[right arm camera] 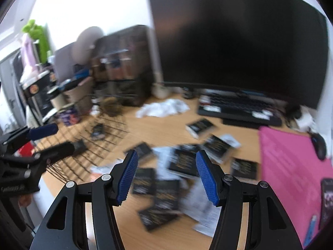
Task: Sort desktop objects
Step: 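Return both grippers to the desk items, then grasp a black Face pack with the left gripper while the right grasps a silver wrapped pack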
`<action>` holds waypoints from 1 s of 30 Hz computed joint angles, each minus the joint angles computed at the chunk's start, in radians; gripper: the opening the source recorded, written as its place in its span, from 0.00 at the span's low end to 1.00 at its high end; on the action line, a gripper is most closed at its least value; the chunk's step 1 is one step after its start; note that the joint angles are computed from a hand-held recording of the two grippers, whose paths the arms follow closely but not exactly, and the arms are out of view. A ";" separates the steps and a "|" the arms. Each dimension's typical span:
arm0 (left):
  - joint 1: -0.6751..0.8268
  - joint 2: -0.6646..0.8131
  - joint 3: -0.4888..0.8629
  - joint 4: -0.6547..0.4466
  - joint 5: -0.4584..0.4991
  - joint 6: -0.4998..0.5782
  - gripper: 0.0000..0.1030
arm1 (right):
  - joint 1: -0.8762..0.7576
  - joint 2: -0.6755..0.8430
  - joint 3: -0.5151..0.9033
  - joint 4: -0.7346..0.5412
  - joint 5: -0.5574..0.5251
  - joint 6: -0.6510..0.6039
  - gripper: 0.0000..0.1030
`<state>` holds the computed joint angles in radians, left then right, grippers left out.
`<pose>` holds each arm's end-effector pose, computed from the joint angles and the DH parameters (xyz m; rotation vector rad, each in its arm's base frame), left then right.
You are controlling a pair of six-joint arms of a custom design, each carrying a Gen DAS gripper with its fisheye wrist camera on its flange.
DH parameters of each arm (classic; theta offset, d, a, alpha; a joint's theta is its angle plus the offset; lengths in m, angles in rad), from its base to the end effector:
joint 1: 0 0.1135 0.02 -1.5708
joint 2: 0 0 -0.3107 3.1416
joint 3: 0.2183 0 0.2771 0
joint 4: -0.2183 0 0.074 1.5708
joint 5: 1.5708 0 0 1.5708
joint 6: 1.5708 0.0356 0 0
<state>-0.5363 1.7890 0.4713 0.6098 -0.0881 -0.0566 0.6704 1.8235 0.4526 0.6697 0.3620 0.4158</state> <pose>0.2563 -0.1487 0.0988 0.4975 2.2294 -0.2109 0.2368 0.1717 0.0919 -0.0945 2.2227 0.1848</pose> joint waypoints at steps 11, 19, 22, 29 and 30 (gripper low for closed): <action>-0.161 0.355 0.301 -0.148 0.030 -0.074 0.75 | -0.179 0.198 -0.128 0.186 -0.045 0.004 0.57; -0.152 0.438 0.406 -0.223 0.043 -0.108 0.75 | -0.246 0.237 -0.138 0.237 -0.093 -0.019 0.57; -0.152 0.455 0.421 -0.227 0.042 -0.098 0.75 | -0.247 0.255 -0.127 0.236 -0.097 -0.017 0.57; -0.119 0.479 0.429 -0.241 0.025 -0.089 0.53 | -0.232 0.301 -0.083 0.212 -0.105 -0.010 0.57; -0.116 0.478 0.424 -0.238 0.016 -0.084 0.52 | -0.226 0.307 -0.074 0.204 -0.106 -0.009 0.57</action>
